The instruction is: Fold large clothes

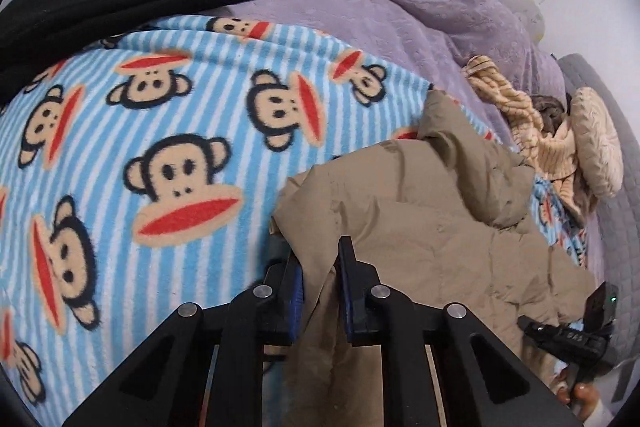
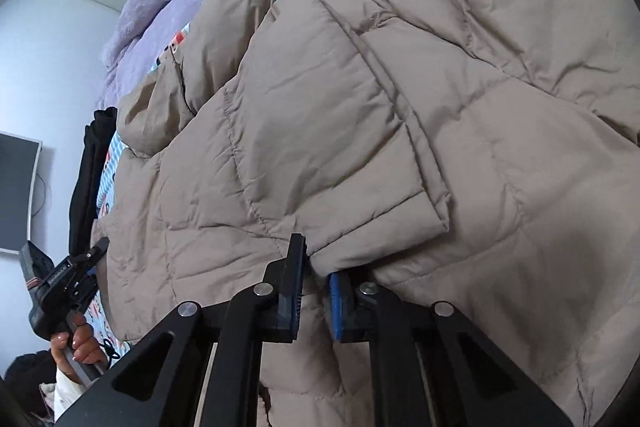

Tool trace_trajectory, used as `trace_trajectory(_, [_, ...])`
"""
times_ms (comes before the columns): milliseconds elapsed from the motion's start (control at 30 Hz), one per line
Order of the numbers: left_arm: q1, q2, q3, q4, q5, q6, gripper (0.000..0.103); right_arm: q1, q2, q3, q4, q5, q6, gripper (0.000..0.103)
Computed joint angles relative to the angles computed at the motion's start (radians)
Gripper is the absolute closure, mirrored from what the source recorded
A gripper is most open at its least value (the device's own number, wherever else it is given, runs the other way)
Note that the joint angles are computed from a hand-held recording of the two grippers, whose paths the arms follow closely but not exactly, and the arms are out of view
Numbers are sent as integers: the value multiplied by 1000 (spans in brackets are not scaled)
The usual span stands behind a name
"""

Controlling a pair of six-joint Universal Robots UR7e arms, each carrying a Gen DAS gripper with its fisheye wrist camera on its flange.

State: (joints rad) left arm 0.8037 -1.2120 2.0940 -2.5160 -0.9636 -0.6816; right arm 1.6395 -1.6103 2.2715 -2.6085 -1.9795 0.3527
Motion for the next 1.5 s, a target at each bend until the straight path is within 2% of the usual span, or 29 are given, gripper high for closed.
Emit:
trace_trajectory(167, [47, 35, -9, 53, 68, 39, 86, 11, 46, 6, -30, 60, 31, 91])
trace_trajectory(300, [16, 27, -17, 128, 137, -10, 85, 49, 113, 6, -78, 29, 57, 91])
trace_trajectory(433, [-35, -43, -5, 227, 198, -72, 85, 58, 97, -5, -30, 14, 69, 90])
trace_trajectory(533, [-82, -118, 34, 270, 199, -95, 85, 65, 58, -27, 68, 9, 62, 83])
trace_trajectory(667, [-137, -157, 74, 282, 135, -107, 85, 131, 2, -29, 118, -144, 64, 64])
trace_trajectory(700, [-148, -155, 83, 283, 125, -107, 85, 148, -11, -21, 105, -183, 59, 64])
trace_trajectory(800, [-172, -109, 93, 332, 124, -145, 85, 181, -13, -21, 52, -238, 12, 64])
trace_trajectory(967, [-141, -75, 128, 305, 126, -171, 85, 177, 68, -55, 7, -228, -80, 64])
trace_trajectory(1067, [-122, -72, 132, 279, 120, -161, 85, 137, 107, -63, 60, -231, -32, 66])
trace_trajectory(1133, [-125, -60, 128, 289, 133, -159, 85, 103, 99, -29, 24, -203, -36, 67])
trace_trajectory(1200, [-134, -48, 120, 318, 150, -170, 85, 109, 99, -9, -7, -217, -58, 67])
trace_trajectory(1333, [-161, -53, 78, 437, 151, -251, 85, 146, 94, -9, 60, -274, -53, 69])
trace_trajectory(1433, [-198, -73, 67, 474, 140, -270, 85, 151, 30, 8, 98, -260, -16, 69])
trace_trajectory(1500, [-226, -77, 58, 499, 130, -282, 85, 138, -29, 27, 94, -220, -7, 66])
